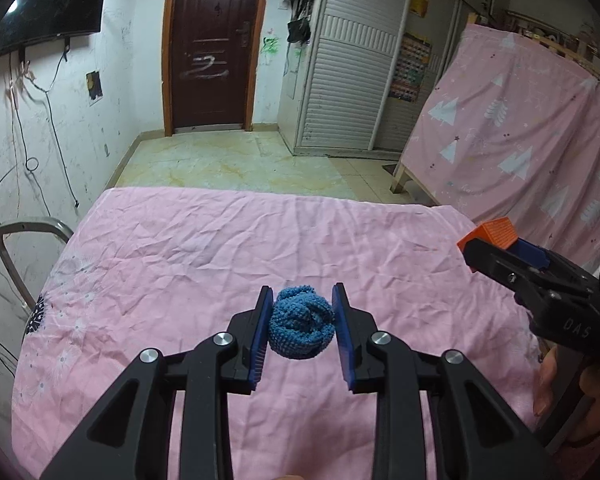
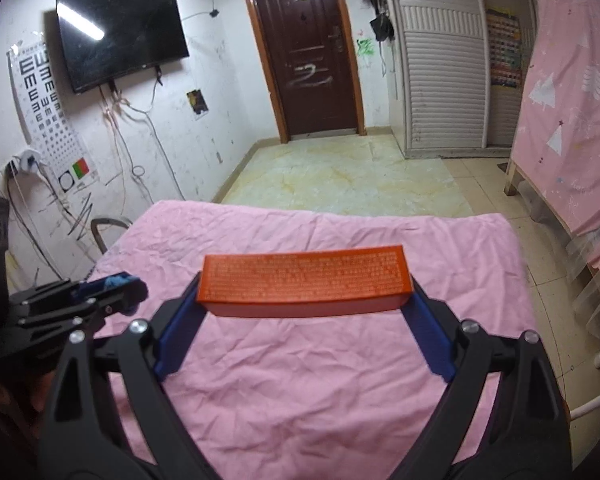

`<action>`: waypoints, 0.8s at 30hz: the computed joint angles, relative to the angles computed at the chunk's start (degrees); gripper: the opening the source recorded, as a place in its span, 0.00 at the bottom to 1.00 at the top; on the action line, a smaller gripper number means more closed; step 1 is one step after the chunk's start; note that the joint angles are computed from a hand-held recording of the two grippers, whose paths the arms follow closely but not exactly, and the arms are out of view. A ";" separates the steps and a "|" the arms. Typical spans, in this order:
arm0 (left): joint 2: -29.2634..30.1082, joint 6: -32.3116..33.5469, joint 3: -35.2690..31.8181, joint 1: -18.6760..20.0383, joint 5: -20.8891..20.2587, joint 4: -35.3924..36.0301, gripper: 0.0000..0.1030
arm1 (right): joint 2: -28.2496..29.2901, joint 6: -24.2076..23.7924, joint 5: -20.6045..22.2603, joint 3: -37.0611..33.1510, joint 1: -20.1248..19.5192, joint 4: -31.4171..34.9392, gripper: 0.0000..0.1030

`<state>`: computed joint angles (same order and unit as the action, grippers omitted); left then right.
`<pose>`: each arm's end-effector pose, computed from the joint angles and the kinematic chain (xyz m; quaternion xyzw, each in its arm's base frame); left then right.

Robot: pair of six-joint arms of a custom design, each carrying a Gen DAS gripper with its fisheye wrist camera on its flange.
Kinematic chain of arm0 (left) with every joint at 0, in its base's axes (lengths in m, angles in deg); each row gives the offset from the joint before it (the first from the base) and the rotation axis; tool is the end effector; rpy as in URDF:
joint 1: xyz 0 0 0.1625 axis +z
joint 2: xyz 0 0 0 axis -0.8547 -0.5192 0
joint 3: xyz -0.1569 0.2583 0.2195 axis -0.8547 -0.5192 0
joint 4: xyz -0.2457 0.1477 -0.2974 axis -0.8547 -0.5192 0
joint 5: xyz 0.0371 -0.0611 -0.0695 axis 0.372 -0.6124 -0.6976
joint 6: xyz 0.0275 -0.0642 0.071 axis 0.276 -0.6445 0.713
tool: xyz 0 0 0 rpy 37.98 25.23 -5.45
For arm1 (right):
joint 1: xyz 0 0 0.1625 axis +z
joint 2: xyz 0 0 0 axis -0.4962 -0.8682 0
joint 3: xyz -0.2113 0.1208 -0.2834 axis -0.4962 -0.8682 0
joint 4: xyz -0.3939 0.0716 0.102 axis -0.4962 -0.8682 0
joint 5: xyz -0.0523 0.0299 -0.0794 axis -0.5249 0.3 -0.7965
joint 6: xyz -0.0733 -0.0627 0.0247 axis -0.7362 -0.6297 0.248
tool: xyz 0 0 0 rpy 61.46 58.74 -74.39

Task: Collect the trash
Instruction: 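Carry the yarn ball and orange box in both tools to the yellow bucket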

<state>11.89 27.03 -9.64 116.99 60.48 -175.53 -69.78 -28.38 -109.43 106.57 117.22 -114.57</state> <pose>-0.1702 -0.7019 0.0366 -0.0667 0.8099 -0.4561 0.3627 0.1041 -0.8511 0.1007 0.4440 -0.8686 0.2087 0.0694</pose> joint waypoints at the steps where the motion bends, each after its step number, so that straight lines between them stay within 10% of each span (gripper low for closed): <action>1: 0.36 0.36 -0.27 -0.42 0.18 -0.14 0.20 | -0.75 0.12 0.34 0.85 -0.21 -0.52 0.86; 24: 15.71 10.09 -20.59 -7.61 -2.53 8.08 0.20 | -16.22 4.72 7.34 15.53 -8.93 -11.51 0.86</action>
